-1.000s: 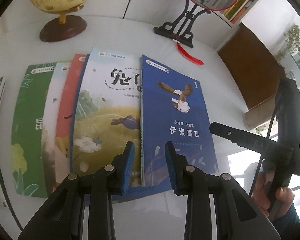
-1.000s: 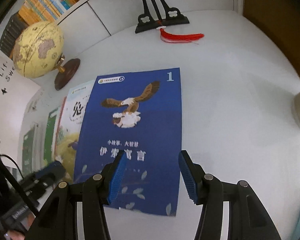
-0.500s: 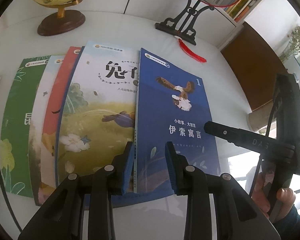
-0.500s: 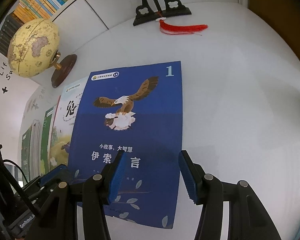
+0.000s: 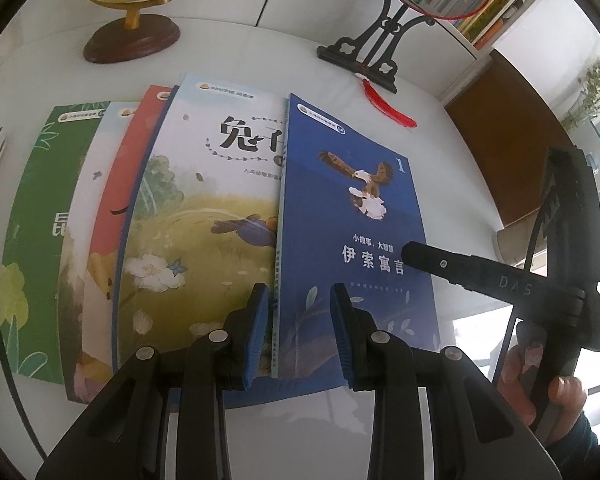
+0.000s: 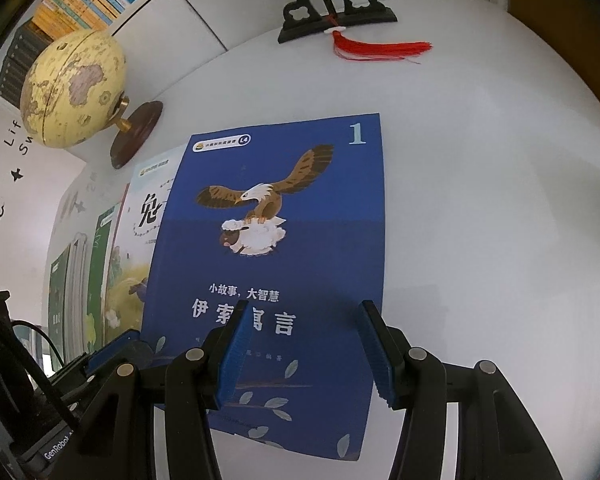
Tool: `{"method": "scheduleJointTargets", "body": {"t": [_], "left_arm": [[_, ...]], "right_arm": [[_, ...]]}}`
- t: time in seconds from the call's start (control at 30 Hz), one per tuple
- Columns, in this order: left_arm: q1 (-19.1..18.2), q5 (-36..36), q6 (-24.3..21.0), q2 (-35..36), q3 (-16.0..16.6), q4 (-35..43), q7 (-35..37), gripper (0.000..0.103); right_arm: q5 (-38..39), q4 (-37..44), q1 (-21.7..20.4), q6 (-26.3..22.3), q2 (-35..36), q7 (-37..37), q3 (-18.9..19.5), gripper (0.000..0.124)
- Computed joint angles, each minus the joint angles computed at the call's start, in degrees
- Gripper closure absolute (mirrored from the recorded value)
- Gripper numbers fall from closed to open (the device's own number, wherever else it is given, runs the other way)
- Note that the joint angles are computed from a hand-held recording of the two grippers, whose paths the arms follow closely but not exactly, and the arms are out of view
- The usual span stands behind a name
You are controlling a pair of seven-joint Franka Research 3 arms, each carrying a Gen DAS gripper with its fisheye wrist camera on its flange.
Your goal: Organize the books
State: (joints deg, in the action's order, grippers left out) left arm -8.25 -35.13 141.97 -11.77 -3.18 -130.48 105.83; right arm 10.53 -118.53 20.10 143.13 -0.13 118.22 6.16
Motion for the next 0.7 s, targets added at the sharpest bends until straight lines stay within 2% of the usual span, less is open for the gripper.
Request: {"method": "scheduleJointTargets", "body": {"t": [0.1,0.27,0.43,0.53,0.63,0.7], "left_arm": [[0.05,-0.29,-0.22,-0.07,0.14,-0.04,0.31,0.074],[0.05,-0.25,-0.1,-0.03,0.04,-0.05,0.54,0.074],[0.03,-1.02,-0.64,-0.26,0.29,-0.21,1.21,0.074],[0.17,-1.65,-1.18,-0.45,0.58,-0.32,1.5,0.074],[0.21,-2.48,-1.25,-0.56,0.7,-0.47,1.92,0.074],[0.28,-2.45,-0.97,-0.57,0.51,-0.57,1.5,0.074]], "right_arm": [[1.89,-0.97,0.05,1.37,-0.49,-0.78,0.02,0.071],[3.37,0.23,0.41,0.87,0.35,-3.33,0.28,0.071],[8.21,1.01,0.9,1.68,1.19,-7.57,0.57,0.072],[1.61,0.05,1.12,2.73,-0.05,-2.43,0.38,0.072],[4.42,-2.98,0.09,5.08,-2.27,-1.81,-0.44,0.072],[4.88,-3.98,-0.73,4.84,-3.02,-1.49,-0.79,0.072]]}}
